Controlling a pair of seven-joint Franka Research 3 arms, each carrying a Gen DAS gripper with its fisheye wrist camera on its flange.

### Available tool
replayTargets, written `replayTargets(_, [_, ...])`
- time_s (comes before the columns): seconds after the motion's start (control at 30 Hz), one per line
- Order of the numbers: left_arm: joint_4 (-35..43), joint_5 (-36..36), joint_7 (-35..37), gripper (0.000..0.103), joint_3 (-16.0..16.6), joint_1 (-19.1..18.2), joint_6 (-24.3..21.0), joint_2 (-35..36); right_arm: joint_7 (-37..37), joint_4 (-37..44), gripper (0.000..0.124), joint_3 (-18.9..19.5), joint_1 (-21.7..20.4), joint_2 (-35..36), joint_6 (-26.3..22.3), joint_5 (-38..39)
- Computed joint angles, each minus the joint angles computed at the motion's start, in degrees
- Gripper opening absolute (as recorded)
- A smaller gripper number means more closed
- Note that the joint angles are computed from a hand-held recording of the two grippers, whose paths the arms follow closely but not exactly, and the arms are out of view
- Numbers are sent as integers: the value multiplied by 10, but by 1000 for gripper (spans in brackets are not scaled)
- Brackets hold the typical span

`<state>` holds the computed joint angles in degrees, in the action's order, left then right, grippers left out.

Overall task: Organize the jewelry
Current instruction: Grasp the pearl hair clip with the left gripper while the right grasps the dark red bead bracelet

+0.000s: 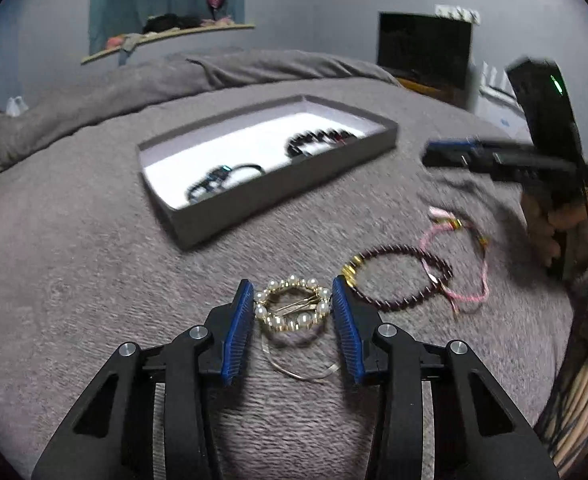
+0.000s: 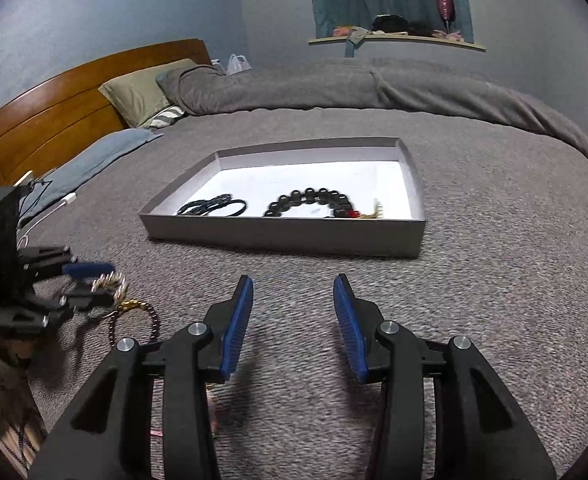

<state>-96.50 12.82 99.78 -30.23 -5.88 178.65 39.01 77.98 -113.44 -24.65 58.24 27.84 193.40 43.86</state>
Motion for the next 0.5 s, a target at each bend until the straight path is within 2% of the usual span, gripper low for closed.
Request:
replayTargets(0.1, [1, -7, -32, 42, 23, -13, 30, -5, -4, 9, 42, 24, -17, 3, -5, -21])
replayTargets(0.13, [2, -8, -47, 42, 34, -19, 38, -6, -5, 12, 42, 48, -37, 1, -5, -35])
replayTargets(0.17, [3, -8, -66, 42, 51, -31, 47, -8, -6, 15, 42, 74, -59, 0, -5, -50])
replayTargets(0.23, [6, -7, -102, 42, 90, -56, 54, -14, -6, 24, 42, 101, -80, 3, -11, -71])
replayTargets(0.37, [17, 6, -141, 42, 108, -62, 20, -11, 3, 39, 43, 125, -96, 13, -24, -112])
replayTargets(0.43, [15, 11, -148, 42, 108, -60, 6, -13, 10, 47, 43, 145, -112, 16, -26, -130])
replayTargets(0.5, [13, 14, -146, 42, 100, -52, -8, -13, 18, 54, 43, 147, -114, 22, -36, -145])
